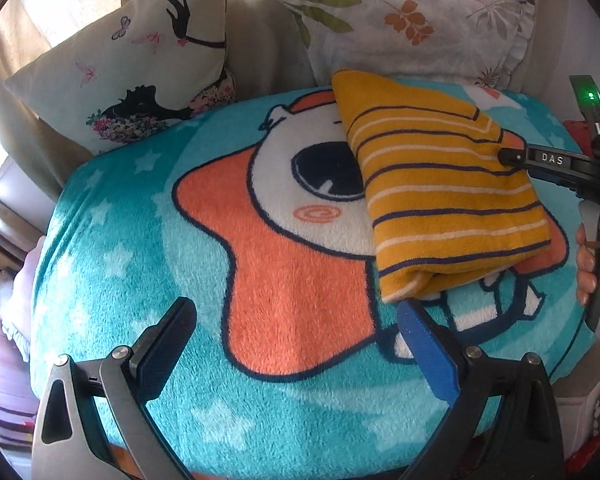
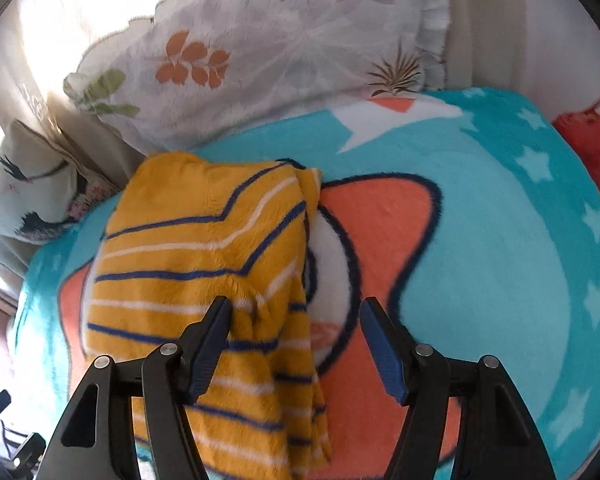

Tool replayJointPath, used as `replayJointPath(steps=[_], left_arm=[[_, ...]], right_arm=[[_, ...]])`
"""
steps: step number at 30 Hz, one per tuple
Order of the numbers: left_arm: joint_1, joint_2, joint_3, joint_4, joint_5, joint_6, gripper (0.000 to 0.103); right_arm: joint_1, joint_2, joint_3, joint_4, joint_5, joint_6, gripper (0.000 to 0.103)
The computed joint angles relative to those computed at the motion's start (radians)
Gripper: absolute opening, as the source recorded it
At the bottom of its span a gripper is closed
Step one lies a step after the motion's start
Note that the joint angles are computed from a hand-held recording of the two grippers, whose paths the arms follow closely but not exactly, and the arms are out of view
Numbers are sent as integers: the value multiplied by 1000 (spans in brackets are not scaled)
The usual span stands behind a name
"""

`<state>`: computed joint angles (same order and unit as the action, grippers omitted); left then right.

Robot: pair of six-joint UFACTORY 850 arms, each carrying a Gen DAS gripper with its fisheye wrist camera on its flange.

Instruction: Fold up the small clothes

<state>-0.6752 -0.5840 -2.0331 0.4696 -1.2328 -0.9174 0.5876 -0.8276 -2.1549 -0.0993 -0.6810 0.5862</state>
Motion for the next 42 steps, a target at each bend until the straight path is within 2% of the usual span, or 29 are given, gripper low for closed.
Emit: replayJointPath(steps=[3, 7, 13, 15, 19, 21, 24, 28, 30, 31, 33, 34, 36, 39, 42], left_arm=[[-1, -7, -7, -2, -17, -12, 100], [0, -6, -5, -13, -20, -27, 100], [4, 9, 21, -34, 11, -37, 100], [15, 27, 50, -66, 69, -35, 100], [81, 39, 92, -209, 290, 44, 100], [113, 0, 56, -286, 343, 107, 100], [171, -107, -55, -465, 363, 225, 100], [210, -216, -170, -646, 378, 330, 100], [223, -260, -218, -732, 386, 368, 100], [231, -278, -234, -794, 395, 388, 98], [238, -290, -242, -862, 415, 405, 74], [237, -305, -276, -848, 393, 382, 73], [233, -296, -285, -825, 390, 379, 56], [233, -268, -283, -792, 389, 354, 51], [226, -220, -249, -681, 396, 290, 51]], right_arm=[[-3, -29, -35, -21, -26, -3, 83], [-6, -18, -17, -30, -15, 1, 83], [-15, 46, 70, -16, 52, 29, 83], [-31, 68, 112, 108, 99, -55, 83], [-62, 63, 132, 416, 141, -272, 84], [-65, 32, 93, 436, 131, -287, 84], [-79, -30, 12, 540, 91, -355, 84], [-98, -125, -103, 704, 21, -437, 85], [-102, -134, -104, 771, 50, -466, 86], [-105, -143, -115, 810, 48, -481, 84], [-117, -193, -179, 946, -15, -529, 61], [-118, -211, -199, 981, -29, -527, 60], [-118, -227, -225, 1023, -42, -540, 51], [-116, -225, -232, 1155, -59, -653, 47], [-100, -269, -333, 1162, -92, -670, 47]])
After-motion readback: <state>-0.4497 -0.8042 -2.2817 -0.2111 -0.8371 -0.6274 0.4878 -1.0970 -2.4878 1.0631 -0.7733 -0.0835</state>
